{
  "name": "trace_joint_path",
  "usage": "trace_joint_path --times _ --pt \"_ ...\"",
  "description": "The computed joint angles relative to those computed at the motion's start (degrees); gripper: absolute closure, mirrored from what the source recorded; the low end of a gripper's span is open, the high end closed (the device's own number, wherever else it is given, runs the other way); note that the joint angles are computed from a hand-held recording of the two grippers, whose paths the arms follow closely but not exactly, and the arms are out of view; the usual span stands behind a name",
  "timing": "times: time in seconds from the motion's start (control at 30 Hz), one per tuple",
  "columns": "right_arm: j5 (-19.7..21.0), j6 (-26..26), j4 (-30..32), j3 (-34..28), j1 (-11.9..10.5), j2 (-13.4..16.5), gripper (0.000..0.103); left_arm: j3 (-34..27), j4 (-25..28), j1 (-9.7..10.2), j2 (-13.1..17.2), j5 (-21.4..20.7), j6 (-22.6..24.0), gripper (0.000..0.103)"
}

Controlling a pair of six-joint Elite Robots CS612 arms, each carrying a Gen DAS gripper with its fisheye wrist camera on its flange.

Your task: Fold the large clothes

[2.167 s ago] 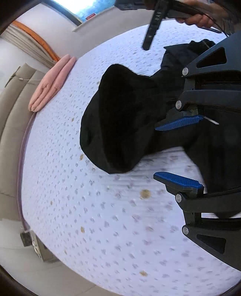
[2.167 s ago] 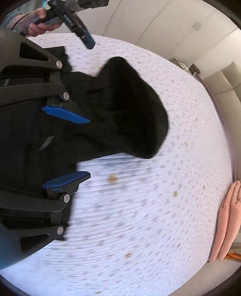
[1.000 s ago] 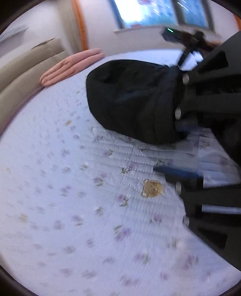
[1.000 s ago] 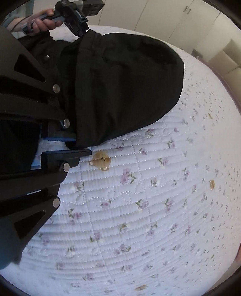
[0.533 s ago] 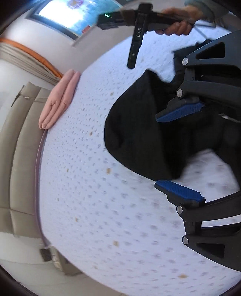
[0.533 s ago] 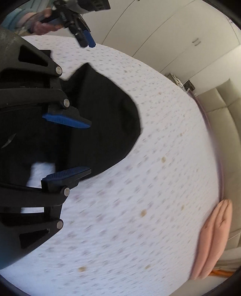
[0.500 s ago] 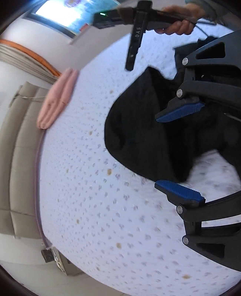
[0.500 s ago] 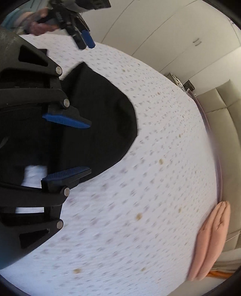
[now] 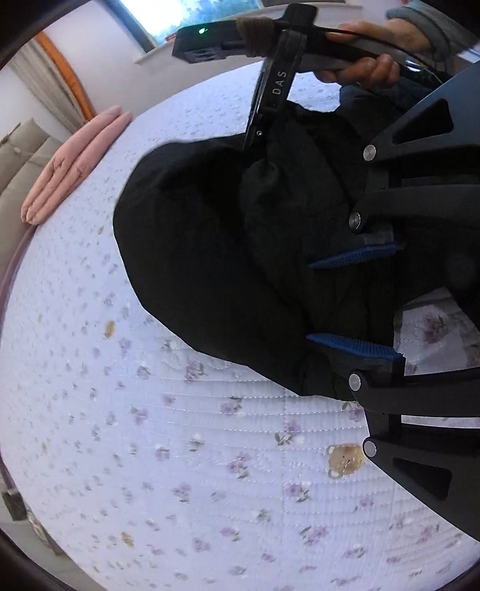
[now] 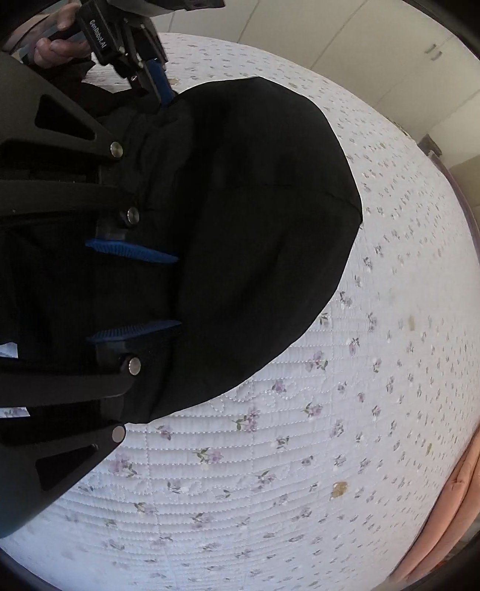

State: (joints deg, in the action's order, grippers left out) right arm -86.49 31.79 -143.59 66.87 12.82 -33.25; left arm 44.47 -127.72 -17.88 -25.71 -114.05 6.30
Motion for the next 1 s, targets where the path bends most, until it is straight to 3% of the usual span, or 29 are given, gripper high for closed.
trace_joint_path --times 0.1,0.17,0.27,0.37,0.5,0.6,0.73,1.0 --pt "3.25 -2.80 -0.13 1.12 -0.84 -1.40 0.063 2.23 -2.14 0.43 -2.05 -1.69 1.84 0.064" --pt "5.62 -3.65 -3.71 4.49 -1.47 -3.66 0.053 2.87 -4.33 0.91 -2.95 -3.52 1.95 0.051" --pt "5.72 -3.86 -6.47 8.13 -2.00 -6.17 0.051 3.91 -7.55 1.13 -4.35 -3.47 2.38 0.044" --pt "5.39 -2.85 -7.61 10.91 -2.86 -7.94 0.051 1.23 -6.82 1.32 -3.30 -3.23 1.94 0.042" --pt "8.91 0.29 -8.47 12.95 -4.53 -8.16 0.051 -10.55 4.11 1.51 2.73 -4.47 0.53 0.040" --pt "15.61 3.08 -11.85 15.61 -6.25 -7.84 0.051 -16.09 11.35 1.26 5.96 -4.93 0.31 0.040" --pt "22.39 5.12 -17.93 18.07 -7.80 -7.09 0.051 -18.65 15.19 1.05 8.08 -5.27 1.70 0.040" --pt "32.42 2.15 -16.96 13.71 -8.49 -2.84 0.049 -29.81 23.31 0.86 14.74 -8.65 1.08 0.040"
